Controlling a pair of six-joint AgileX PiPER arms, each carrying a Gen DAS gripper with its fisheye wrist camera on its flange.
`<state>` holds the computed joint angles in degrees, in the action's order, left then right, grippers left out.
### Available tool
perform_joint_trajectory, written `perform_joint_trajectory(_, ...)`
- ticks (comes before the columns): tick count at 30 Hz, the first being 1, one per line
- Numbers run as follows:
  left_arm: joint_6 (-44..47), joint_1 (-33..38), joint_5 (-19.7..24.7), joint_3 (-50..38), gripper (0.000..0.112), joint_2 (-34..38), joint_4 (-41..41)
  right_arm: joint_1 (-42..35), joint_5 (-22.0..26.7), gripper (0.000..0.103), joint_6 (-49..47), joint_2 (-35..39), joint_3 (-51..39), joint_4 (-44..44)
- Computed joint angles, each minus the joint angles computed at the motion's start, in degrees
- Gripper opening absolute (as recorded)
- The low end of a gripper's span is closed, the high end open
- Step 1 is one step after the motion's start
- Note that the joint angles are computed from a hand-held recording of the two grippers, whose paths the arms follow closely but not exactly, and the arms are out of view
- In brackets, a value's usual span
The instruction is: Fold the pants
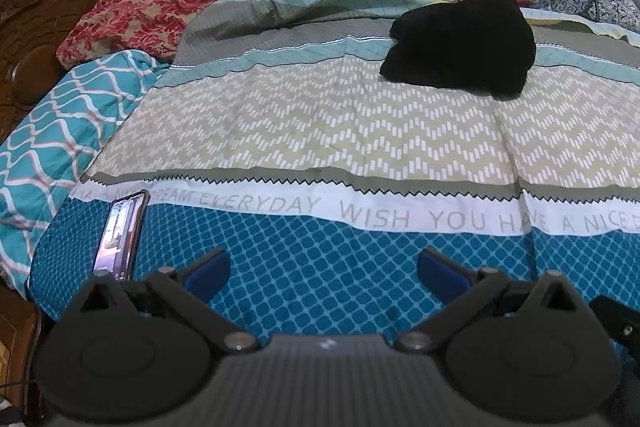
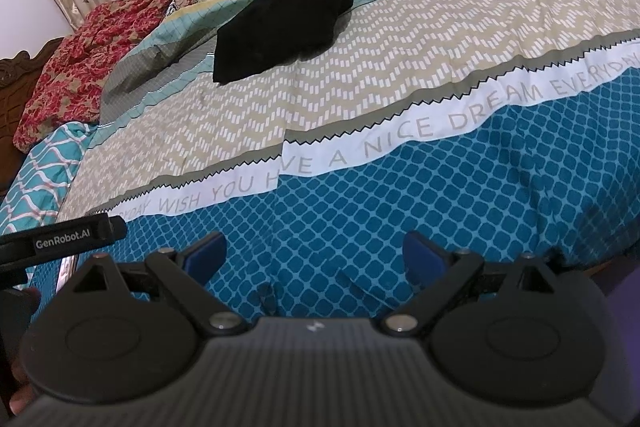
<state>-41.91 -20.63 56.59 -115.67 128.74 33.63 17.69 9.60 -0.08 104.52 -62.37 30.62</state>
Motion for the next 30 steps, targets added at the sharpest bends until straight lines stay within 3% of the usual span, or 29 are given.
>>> perform_joint_trajectory(8, -1.39, -0.39, -2.26, 1.78, 0.103, -1.39, 2.1, 0.01, -0.08, 0.097, -0.26, -0.03, 0.05, 0.29)
perform_joint_trajectory(15, -9.67, -2.09, -7.28, 8.0, 0.103, -5.5, 11.23, -0.28, 0.11, 0.097, -1.03, -0.08, -0.1, 0.92)
perform_joint_trajectory(18, -9.36, -2.89, -5.21, 6.38, 0.103, -4.68, 12.45, -0.29, 0.26, 0.097, -0.95, -0.06, -0.21, 0.88)
perform_joint_trajectory(30, 3.1, -0.05, 4.1, -4.2, 0.103, 1.21, -3.46, -0.39, 0.41, 0.097, -2.83, 0.17, -0.04, 3.26)
